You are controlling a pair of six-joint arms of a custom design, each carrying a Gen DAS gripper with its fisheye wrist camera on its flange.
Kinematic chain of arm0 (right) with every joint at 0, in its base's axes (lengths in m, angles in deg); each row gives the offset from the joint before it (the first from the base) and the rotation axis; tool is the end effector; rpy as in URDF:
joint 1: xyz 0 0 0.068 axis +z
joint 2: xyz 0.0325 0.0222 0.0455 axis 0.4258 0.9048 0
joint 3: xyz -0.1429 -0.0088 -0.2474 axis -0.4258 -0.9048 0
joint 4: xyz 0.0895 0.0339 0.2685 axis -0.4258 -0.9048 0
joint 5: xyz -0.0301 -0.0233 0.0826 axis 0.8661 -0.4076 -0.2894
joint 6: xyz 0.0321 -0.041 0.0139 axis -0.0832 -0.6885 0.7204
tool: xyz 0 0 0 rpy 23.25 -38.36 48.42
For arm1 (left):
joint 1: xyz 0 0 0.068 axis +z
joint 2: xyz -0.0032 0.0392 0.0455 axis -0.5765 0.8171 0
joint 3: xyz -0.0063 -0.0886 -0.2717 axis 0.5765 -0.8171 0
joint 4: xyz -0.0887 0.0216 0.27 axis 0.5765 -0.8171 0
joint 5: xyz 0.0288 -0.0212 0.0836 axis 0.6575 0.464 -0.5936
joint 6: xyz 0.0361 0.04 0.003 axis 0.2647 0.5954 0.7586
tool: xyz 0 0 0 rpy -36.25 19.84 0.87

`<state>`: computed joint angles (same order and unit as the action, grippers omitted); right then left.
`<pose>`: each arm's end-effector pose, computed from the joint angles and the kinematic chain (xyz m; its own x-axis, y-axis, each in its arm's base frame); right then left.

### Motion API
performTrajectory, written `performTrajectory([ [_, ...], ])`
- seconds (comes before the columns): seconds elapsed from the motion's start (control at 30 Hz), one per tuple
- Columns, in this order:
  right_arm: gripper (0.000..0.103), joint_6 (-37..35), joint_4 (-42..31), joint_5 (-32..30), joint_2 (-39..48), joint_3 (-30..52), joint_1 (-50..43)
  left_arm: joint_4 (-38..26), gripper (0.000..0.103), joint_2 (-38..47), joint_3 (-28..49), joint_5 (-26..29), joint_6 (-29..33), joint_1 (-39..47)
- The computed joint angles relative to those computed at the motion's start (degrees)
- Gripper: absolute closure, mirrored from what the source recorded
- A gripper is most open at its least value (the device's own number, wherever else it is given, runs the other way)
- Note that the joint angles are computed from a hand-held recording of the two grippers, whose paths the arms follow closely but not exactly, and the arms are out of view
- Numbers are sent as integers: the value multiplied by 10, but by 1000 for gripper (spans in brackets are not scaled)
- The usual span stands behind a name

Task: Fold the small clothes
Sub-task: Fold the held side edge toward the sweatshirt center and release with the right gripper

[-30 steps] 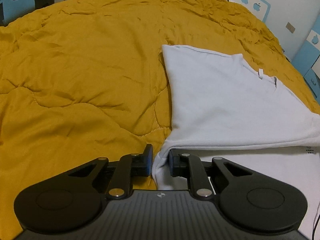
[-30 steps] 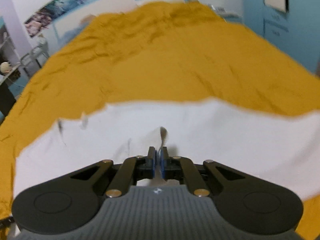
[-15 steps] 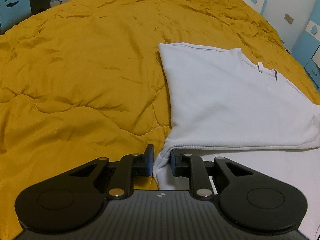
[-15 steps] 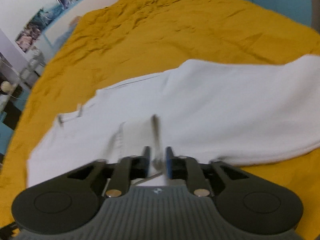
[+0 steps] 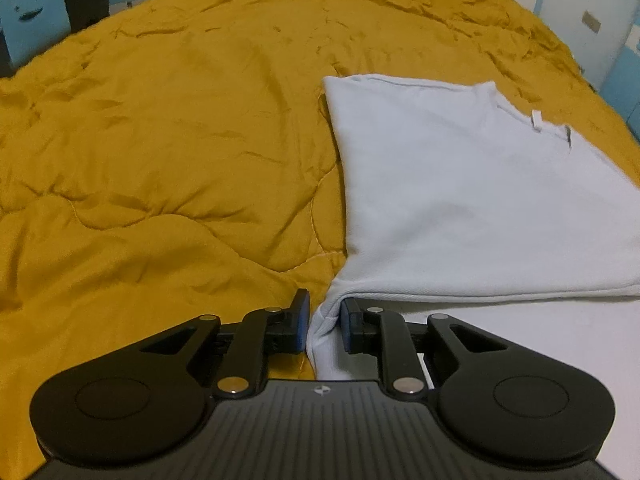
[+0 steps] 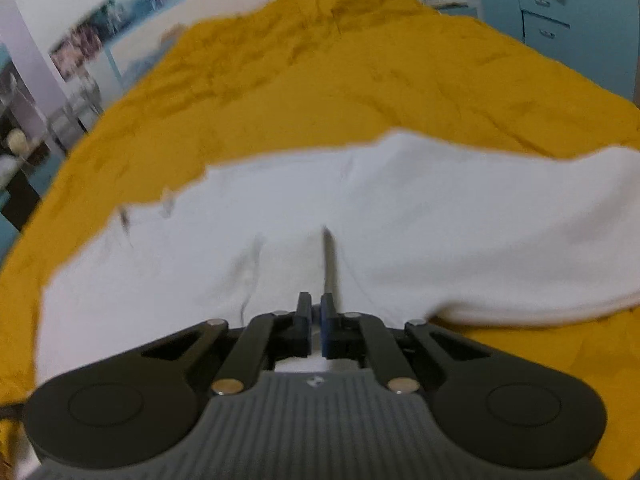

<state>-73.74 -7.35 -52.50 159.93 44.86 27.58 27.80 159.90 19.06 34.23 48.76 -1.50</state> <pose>0.3385 0.0210 0.1324 -0.7751 0.2122 -0.5951 0.0251 0.9515 0.3066 0.2144 0.1320 0.1231 -0.8011 -0.2432 -0.5468 -0.2361 0.9680 -0.0846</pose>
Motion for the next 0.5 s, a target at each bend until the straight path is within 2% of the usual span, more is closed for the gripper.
performTrajectory([
  [0.13,103,7,20,2,40,-2,-4,0,80,-11,-5,-18,17,-9],
  [0.23,103,9,11,13,40,7,2,-37,76,-27,7,-41,19,-21],
  [0.33,103,-5,-14,25,8,-1,-7,-85,74,-68,11,-63,24,-31],
  [0.5,100,-50,-56,-24,-84,-40,-64,-161,71,-200,-7,-33,45,-30],
])
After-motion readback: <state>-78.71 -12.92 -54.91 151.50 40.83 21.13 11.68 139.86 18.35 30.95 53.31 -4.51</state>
